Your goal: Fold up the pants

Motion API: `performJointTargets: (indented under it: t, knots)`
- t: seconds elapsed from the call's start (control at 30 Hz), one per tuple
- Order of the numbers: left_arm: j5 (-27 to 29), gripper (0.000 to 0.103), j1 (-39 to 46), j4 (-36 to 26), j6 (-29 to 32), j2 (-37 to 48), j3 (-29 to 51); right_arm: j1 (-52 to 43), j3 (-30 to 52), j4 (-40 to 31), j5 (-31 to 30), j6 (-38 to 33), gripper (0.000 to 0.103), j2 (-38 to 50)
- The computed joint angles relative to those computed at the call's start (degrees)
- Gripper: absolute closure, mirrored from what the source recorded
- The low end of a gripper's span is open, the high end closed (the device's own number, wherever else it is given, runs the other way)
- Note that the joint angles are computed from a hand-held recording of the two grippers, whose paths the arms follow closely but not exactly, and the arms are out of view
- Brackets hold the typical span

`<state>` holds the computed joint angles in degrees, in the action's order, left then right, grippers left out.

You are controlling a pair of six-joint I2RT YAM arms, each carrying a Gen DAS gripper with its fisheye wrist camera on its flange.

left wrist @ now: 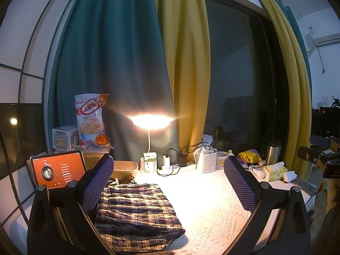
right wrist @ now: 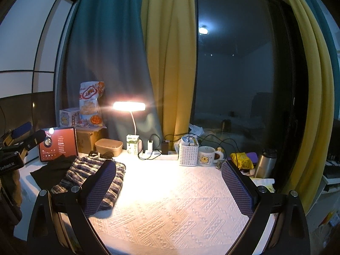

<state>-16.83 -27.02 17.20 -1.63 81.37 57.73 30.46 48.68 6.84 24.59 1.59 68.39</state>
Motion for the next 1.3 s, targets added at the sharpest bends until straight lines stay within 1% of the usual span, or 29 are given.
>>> performJointTargets:
  t: [0.3,0.8,1.3]
  knots:
    - [0.29,0.001,-0.35,-1.08,0.27,0.25,0.43,-0.56,-0.10,-0.03,-0.70,-0.02,0.003,-0.02]
    - [0.22,0.001,-0.68,-1.22,0.05,0.44,0.38,0.70,-0.28,-0.25,1.29,0.45,0.003,-0.32]
    - [0.37,0.001,-0.69,-1.88,-0.07,0.36,0.51,0.86,-0.14,-0.33,1.53,0.77,0.003,0.00]
